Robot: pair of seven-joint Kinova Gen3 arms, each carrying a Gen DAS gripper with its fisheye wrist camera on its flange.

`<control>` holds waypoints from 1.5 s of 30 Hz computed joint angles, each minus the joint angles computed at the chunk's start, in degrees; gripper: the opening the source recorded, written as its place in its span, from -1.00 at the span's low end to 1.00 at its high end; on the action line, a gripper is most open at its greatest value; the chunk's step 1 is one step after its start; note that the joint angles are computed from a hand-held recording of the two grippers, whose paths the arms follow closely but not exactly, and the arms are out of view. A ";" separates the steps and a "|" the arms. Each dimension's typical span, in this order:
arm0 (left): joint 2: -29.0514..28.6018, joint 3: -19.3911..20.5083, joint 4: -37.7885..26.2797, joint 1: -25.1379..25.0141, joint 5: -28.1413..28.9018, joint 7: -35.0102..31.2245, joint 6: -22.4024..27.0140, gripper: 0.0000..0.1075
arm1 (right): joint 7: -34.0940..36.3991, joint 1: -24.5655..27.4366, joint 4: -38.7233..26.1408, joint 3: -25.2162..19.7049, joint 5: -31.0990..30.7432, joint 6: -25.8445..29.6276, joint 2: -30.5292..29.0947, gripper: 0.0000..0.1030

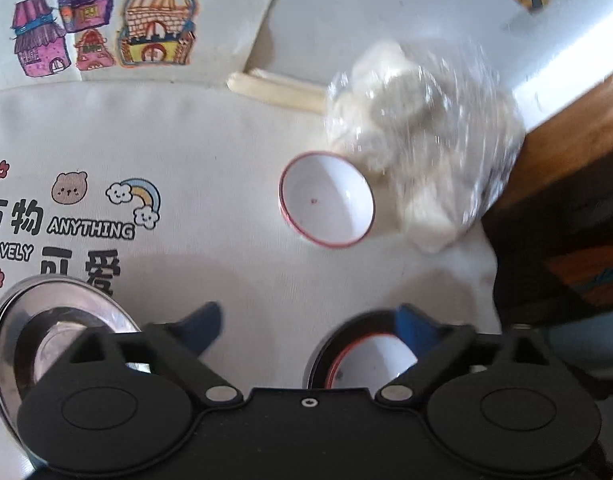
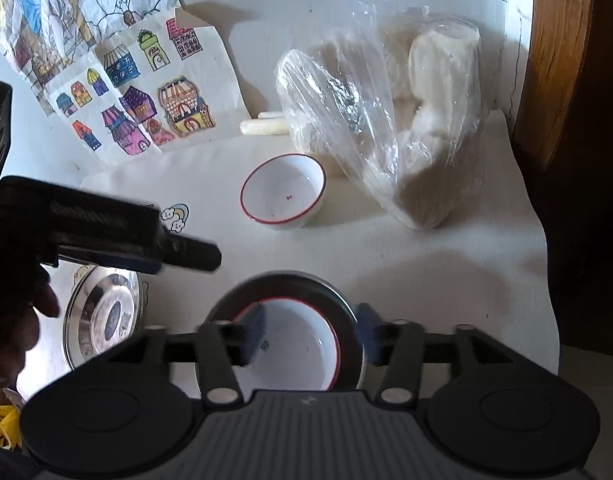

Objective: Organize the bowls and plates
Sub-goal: 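Lower the white bowl into the steel bowl and open both grippers, then move both grippers to the second red-rimmed white bowl and close on its rim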

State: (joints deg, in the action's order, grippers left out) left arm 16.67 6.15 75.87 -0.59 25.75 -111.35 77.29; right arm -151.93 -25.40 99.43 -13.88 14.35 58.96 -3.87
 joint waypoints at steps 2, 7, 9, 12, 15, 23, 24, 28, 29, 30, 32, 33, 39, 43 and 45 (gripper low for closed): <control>0.74 -0.04 -0.66 -0.25 0.59 0.30 -0.09 0.90 | 0.15 0.10 -0.36 0.15 0.13 -0.43 0.39 0.54; 1.57 0.06 -1.27 -0.19 0.00 -0.35 -2.32 0.90 | 0.52 -0.13 -1.80 0.68 0.89 -0.81 2.15 0.89; 2.15 0.12 -1.68 0.07 -0.85 -0.91 -3.46 0.90 | -0.11 -0.25 -1.93 0.94 1.42 -1.26 2.49 0.98; 3.84 0.13 -3.90 1.15 -3.25 -0.11 -3.82 0.90 | -1.87 -0.36 -2.21 1.35 2.47 -1.70 3.26 0.99; 5.58 0.35 -5.98 1.72 -4.55 0.76 -3.81 0.90 | -4.08 -0.43 -2.51 1.97 3.42 -1.80 4.19 0.99; 10.52 0.89 -12.03 4.45 -9.23 1.96 -3.92 0.90 | -8.71 0.56 -3.54 4.72 3.02 -3.00 7.53 0.99; 11.05 0.99 -12.67 4.71 -9.58 1.99 -3.84 0.90 | -9.38 0.61 -3.62 5.02 3.11 -3.18 7.89 0.99; 13.47 1.28 -15.65 6.02 -11.10 2.14 -3.23 0.90 | -11.06 0.82 -4.04 6.05 3.15 -3.80 9.36 0.99; 13.98 1.25 -16.37 6.56 -11.81 2.12 -3.02 0.90 | -10.95 0.90 -4.41 6.26 2.88 -3.63 9.86 0.99; 14.31 1.17 -16.86 7.04 -12.49 2.08 -2.96 0.90 | -10.84 0.92 -4.94 6.47 2.62 -3.20 10.40 0.99; 14.76 1.17 -17.29 7.57 -13.27 1.80 -3.12 0.90 | -11.08 0.65 -6.24 6.86 2.50 -1.64 11.66 0.99; 14.98 1.18 -17.60 7.76 -13.51 1.83 -2.91 0.90 | -11.29 0.43 -7.10 7.06 2.49 -0.63 12.44 0.99; 16.12 1.02 -18.76 8.72 -14.72 2.32 -2.92 0.90 | -13.46 -0.59 -8.31 8.23 2.85 0.35 14.36 0.99; 16.31 0.99 -19.08 8.93 -15.21 2.22 -2.94 0.90 | -14.34 -0.69 -8.41 8.70 2.79 0.18 14.85 0.93; 16.64 0.98 -19.50 9.25 -15.48 2.37 -2.75 0.90 | -14.39 -0.72 -8.66 8.82 2.85 0.04 15.34 0.86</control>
